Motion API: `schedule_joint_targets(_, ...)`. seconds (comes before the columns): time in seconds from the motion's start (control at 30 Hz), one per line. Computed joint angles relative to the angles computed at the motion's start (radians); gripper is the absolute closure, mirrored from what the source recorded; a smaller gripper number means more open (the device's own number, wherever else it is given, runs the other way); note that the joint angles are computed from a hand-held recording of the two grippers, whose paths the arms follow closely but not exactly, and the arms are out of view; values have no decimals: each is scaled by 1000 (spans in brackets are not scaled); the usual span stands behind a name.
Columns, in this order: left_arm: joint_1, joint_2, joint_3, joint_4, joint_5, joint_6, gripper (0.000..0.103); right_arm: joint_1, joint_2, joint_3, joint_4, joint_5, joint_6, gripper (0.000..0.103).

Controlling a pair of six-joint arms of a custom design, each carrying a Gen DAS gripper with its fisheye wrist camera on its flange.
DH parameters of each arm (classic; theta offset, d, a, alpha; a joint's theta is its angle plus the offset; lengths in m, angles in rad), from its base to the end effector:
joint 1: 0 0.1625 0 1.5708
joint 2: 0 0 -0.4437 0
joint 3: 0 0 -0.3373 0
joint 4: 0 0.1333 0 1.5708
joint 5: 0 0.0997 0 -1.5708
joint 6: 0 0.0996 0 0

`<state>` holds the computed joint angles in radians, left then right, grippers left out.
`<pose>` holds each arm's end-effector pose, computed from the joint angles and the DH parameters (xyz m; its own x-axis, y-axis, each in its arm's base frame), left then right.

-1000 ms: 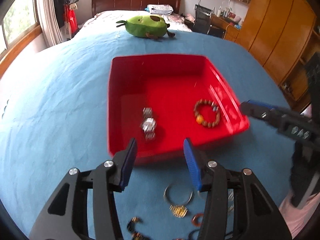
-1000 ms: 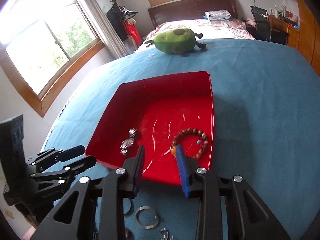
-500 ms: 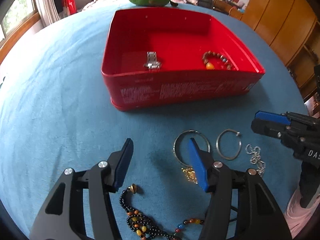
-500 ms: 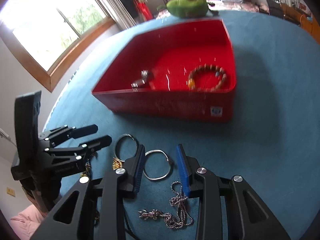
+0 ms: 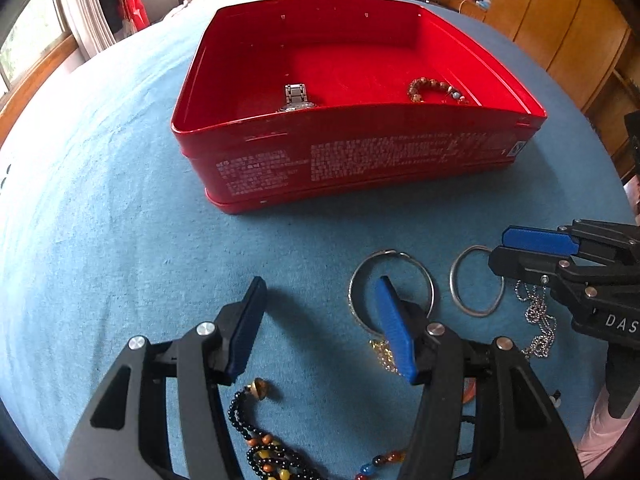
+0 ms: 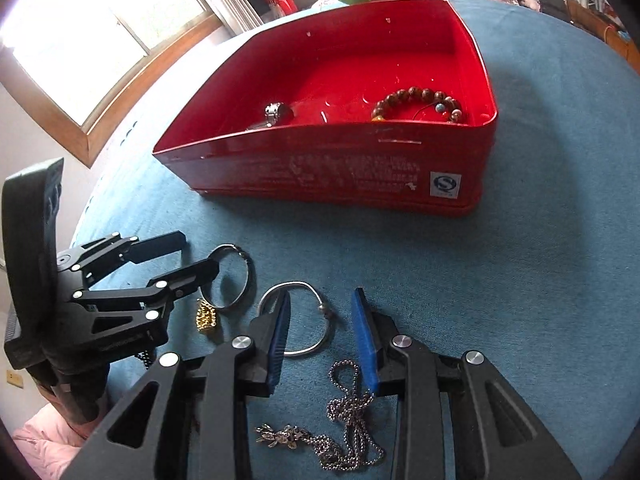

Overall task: Organize jewelry
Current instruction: 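Grasp the large silver hoop with the left tool while the right tool grasps the smaller silver hoop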

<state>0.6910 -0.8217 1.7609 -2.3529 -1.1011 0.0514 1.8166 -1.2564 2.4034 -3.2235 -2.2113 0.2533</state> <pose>-0.3378 -0.5108 0.1119 -0.4739 0.7637 -0.4384 0.7865 0.5910 0.1792 0.1693 -0.3718 0.2554 -0.8744 0.2956 0.3847 0.0065 0.8000 -0.6000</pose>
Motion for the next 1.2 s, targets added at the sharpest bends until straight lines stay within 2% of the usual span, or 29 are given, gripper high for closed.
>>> schedule_joint_targets(0.17,-11,16,9,-25,25,9,48,13,23,-18,12,-37,-6,74)
schedule_joint_targets(0.3,-16,16,26,-47,35,15,57,28,51,-28,9,-78,-20,77)
schedule_joint_targets(0.4,-23,18,37,-66,44,29,68,36,70,-33,3,-83,-46,79)
schedule_joint_targets(0.47,-29,17,48,-81,51,43,79,47,86,-36,-1,-106,-53,81)
schedule_joint_targets(0.5,-31,18,51,-86,55,42,82,52,93,-38,-2,-118,-54,83)
schedule_joint_targets(0.53,-31,17,54,-91,58,42,90,53,97,-40,-4,-124,-54,86)
schedule_joint_targets(0.57,-30,17,52,-93,64,41,100,52,97,-39,-8,-125,-54,94)
schedule_joint_targets(0.6,-28,19,50,-94,75,36,102,46,96,-34,-20,-116,-60,96)
schedule_joint_targets(0.87,11,6,1,-60,53,-6,102,27,64,-15,-48,-71,-65,98)
schedule_joint_targets(1.2,7,-28,17,-93,33,9,102,36,15,20,-86,-52,-62,98)
